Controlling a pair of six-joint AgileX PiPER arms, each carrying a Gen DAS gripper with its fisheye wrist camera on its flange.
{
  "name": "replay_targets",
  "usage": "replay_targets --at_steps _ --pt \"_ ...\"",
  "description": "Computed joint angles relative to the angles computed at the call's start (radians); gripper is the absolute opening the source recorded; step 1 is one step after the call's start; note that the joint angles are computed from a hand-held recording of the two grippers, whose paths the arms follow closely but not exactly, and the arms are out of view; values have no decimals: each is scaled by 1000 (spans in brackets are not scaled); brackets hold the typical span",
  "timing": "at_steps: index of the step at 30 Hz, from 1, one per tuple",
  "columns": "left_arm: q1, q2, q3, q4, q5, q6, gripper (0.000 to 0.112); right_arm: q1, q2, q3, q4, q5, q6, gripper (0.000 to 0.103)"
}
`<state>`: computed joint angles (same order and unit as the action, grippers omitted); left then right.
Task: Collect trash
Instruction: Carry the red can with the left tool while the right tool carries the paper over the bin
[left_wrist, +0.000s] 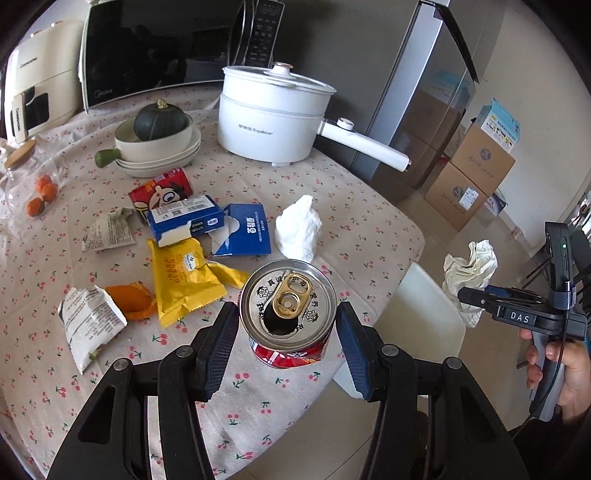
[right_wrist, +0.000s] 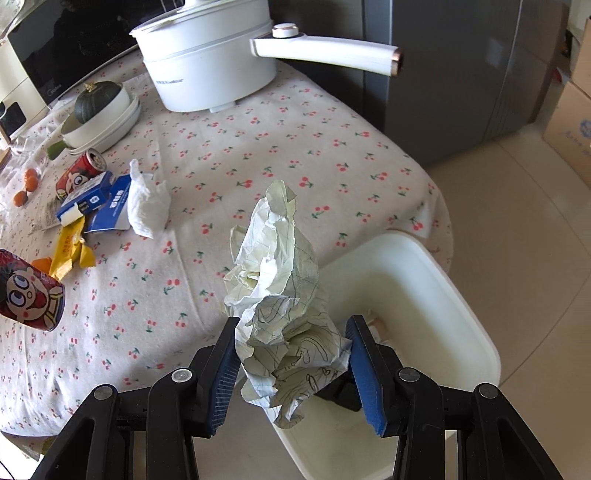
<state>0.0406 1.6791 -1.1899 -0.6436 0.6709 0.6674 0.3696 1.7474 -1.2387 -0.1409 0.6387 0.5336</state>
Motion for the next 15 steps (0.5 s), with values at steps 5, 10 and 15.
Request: replay_targets --at_steps 5,10,15 --pt "-102 18 9 15 -37 -19 57 -58 -59 108 4 -28 -15 50" --pt "-200 63 0 13 -65 -31 57 -109 -108 191 5 -48 -31 50" --pt "-297 120 -23 9 -99 -39 57 -154 -143 243 37 -63 -68 50"
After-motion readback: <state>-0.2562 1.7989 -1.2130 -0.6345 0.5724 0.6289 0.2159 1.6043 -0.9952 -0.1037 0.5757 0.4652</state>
